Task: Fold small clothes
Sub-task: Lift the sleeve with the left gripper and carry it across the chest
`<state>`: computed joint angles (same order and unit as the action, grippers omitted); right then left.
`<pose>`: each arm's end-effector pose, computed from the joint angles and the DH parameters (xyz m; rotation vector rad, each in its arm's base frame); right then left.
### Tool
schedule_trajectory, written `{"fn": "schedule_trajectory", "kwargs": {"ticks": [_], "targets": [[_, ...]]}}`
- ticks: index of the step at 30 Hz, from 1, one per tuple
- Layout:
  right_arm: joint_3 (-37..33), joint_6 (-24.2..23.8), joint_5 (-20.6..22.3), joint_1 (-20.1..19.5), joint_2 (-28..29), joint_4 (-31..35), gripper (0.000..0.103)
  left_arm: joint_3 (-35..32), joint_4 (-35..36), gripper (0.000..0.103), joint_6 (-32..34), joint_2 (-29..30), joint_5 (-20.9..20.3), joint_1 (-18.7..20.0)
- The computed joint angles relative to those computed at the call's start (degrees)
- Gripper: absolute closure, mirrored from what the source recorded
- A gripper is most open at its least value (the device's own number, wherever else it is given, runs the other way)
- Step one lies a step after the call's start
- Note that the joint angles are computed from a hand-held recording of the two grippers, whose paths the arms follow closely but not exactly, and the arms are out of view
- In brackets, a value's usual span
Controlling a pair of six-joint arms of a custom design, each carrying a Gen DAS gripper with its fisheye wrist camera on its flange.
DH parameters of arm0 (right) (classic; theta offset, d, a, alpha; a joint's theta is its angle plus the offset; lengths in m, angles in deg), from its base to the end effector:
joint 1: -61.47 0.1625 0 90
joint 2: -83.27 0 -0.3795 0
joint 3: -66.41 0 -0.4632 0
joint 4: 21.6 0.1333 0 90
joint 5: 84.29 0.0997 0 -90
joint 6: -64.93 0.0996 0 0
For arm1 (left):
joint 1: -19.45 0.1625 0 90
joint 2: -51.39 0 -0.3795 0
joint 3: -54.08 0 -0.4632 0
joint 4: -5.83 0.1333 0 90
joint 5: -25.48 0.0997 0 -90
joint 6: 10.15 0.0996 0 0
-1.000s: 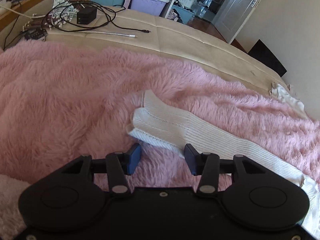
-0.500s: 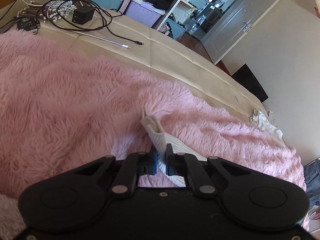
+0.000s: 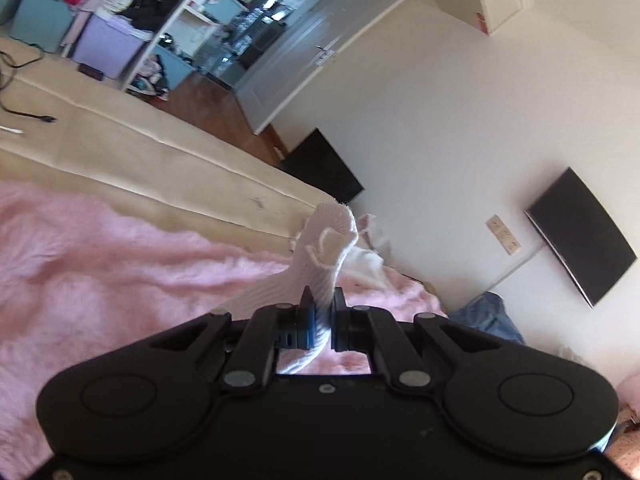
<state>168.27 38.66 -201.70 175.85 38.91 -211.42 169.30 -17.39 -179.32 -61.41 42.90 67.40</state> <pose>0.3494 -0.5591 0.0389 0.8550 -2.3578 0.9563 -0.0843 -0.4344 0.4102 -0.6696 1.8055 -2.1013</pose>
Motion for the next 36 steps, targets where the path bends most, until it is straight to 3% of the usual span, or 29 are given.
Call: {"fn": "schedule_trajectory", "kwargs": {"ticks": [3, 9, 19, 28, 33, 36], "targets": [[0.93, -0.54, -0.08, -1.00, -1.67, -0.62, 0.060, -7.66, 7.50, 0.100, -5.00, 8.54, 7.38, 1.96], [1.72, 0.56, -0.38, -3.31, -4.56, -1.30, 0.060, -21.23, 20.62, 0.100, -12.44, 23.38, 17.73, 3.99], [3.92, -0.72, 0.22, -6.60, -9.57, -3.21, 0.059, -34.97, 30.89, 0.100, -20.64, 43.36, 30.19, 6.87], [6.02, -2.38, -0.53, -9.80, -14.04, -4.65, 0.059, -44.90, 39.73, 0.100, -27.08, 60.24, 37.49, 7.97], [6.50, -2.43, -0.68, -11.18, -15.02, -5.12, 0.059, -47.66, 42.83, 0.100, -27.20, 66.23, 40.74, 8.41], [6.65, -2.20, -0.51, -11.75, -15.15, -5.22, 0.059, -49.56, 45.47, 0.100, -26.77, 68.86, 40.44, 8.58]]}}
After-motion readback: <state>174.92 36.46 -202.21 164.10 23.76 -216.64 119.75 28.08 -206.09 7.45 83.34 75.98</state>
